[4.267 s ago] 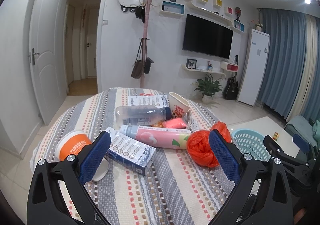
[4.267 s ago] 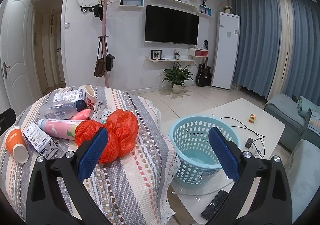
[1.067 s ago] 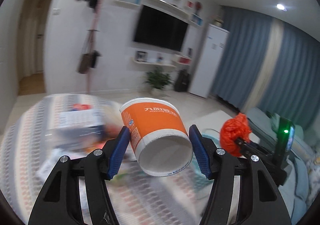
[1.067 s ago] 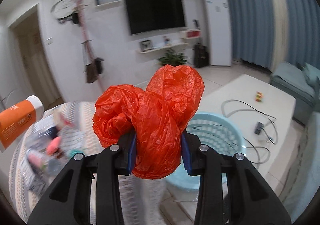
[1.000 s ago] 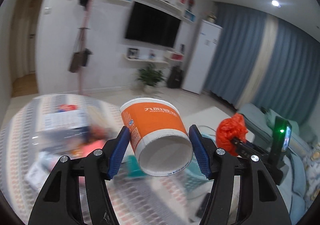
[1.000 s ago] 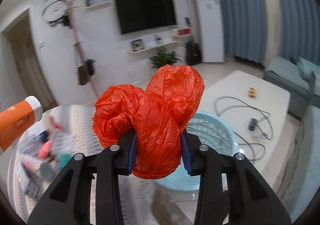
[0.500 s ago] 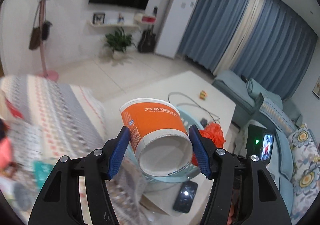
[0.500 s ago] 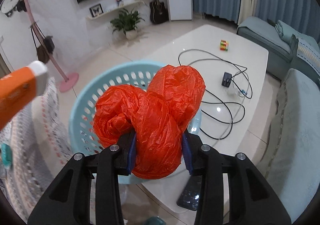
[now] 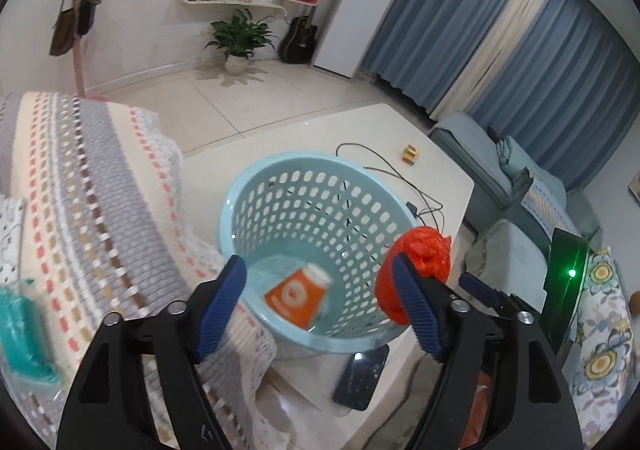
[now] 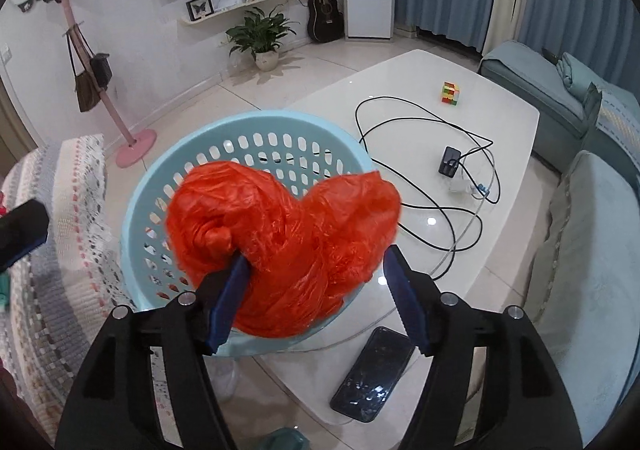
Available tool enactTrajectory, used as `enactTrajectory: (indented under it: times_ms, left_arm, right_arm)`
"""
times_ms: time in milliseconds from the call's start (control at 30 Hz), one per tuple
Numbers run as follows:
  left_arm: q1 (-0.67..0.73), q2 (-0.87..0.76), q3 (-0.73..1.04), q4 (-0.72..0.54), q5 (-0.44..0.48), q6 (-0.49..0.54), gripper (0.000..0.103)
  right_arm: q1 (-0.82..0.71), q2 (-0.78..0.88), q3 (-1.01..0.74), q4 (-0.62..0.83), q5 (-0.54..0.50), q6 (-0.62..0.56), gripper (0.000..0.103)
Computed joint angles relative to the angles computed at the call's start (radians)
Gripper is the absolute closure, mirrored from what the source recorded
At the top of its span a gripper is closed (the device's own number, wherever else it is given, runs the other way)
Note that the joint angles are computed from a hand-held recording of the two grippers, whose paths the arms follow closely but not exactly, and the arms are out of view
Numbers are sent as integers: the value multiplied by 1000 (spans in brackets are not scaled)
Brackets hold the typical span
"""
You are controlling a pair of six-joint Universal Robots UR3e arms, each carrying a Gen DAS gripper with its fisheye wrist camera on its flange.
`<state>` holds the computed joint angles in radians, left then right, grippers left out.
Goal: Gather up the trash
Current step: 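Open the left tool over the basket while the right tool releases the bag into it, then move both tools back over the table toward the carton and pink bottle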
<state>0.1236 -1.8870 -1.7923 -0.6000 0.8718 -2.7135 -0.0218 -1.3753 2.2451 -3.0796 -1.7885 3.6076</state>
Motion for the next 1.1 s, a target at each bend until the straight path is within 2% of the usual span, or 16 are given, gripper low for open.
enactTrajectory:
  times_ms: [67, 133, 200, 400, 567, 767, 833, 1000, 1100]
  left_arm:
    - [24, 35, -29, 14, -2, -12, 21]
    - [65, 79, -69, 2, -26, 11, 21]
    - [99, 123, -99, -24, -45, 36, 20]
    - [248, 340, -243, -128, -127, 166, 20]
    - [435, 534, -317, -329, -201, 322, 20]
    - [731, 714, -321, -644, -272, 505, 18]
    - [801, 737, -319, -659, -264, 493, 18]
    - [931, 711, -299, -604, -214, 427, 18]
    - [966, 678, -310, -501, -147, 360, 18]
  right_arm:
    - [9, -12, 11, -31, 1, -5, 36]
    - [37, -23, 20, -71, -16, -17, 24]
    - [99, -21, -8, -74, -83, -23, 23]
    - [200, -39, -67, -43, -136, -10, 23]
    - [296, -32, -148, -22, -183, -19, 23]
    - [427, 43, -324, 29, -228, -38, 23]
    - [464, 81, -382, 38, -230, -50, 23]
    - [554, 198, -559, 97, -235, -68, 23]
    - [588, 248, -628, 123, -232, -72, 23]
